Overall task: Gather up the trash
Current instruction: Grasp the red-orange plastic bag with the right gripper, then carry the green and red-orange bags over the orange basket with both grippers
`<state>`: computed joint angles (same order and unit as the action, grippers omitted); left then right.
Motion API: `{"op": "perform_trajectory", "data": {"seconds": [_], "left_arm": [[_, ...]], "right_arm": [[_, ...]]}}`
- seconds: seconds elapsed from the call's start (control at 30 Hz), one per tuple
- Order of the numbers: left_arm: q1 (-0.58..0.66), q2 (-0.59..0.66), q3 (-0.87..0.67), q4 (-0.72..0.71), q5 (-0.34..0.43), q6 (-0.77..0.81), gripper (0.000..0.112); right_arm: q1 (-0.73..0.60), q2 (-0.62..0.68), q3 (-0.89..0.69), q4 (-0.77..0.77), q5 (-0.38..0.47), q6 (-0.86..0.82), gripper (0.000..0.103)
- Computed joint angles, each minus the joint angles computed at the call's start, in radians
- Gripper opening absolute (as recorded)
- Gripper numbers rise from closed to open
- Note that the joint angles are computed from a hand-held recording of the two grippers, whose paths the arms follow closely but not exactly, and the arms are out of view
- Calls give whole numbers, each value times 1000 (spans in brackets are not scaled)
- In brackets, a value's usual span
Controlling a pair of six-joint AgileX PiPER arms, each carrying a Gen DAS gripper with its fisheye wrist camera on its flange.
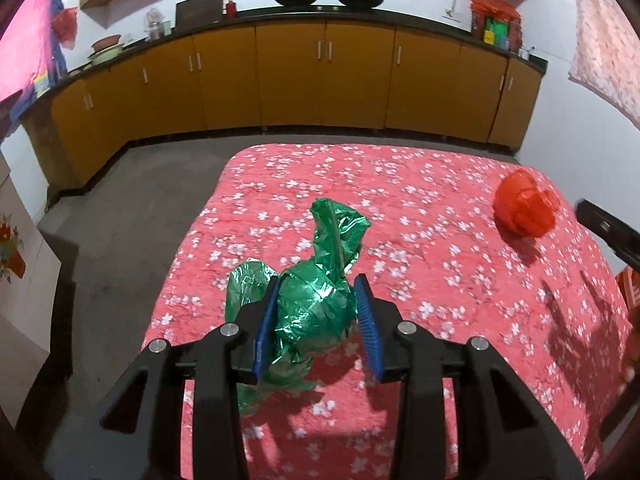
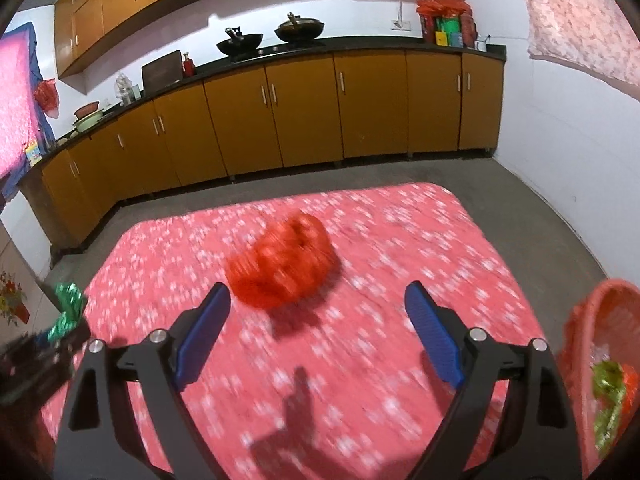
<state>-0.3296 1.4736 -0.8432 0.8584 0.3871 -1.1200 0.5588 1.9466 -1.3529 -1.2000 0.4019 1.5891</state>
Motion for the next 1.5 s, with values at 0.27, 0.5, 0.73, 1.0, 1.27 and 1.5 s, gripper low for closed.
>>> {"op": "perform_trajectory", "data": {"seconds": [0.27,0.5,0.73,1.0,1.27,1.5], "left_arm": [[27,21,-5,49,-12,-41,38],[19,20,-12,77,1,-59,38],[-16,13,-11,85,23,-74,38],[-78,-21,-11,102,75,-100,38],[-141,-60,1,99,111,-118,38],[-193,-98,10,84,140,-116,38]], "right_arm": [[-19,230,-348,326,78,-313,87],[-34,375,-581,562,184,-602,62],[-46,336,-511,584,124,-641,48],[-50,201,-314,551,57,-623,35],[-66,16,-30,421,-38,-475,34],[-59,-160,214,241,-72,-274,34]]}}
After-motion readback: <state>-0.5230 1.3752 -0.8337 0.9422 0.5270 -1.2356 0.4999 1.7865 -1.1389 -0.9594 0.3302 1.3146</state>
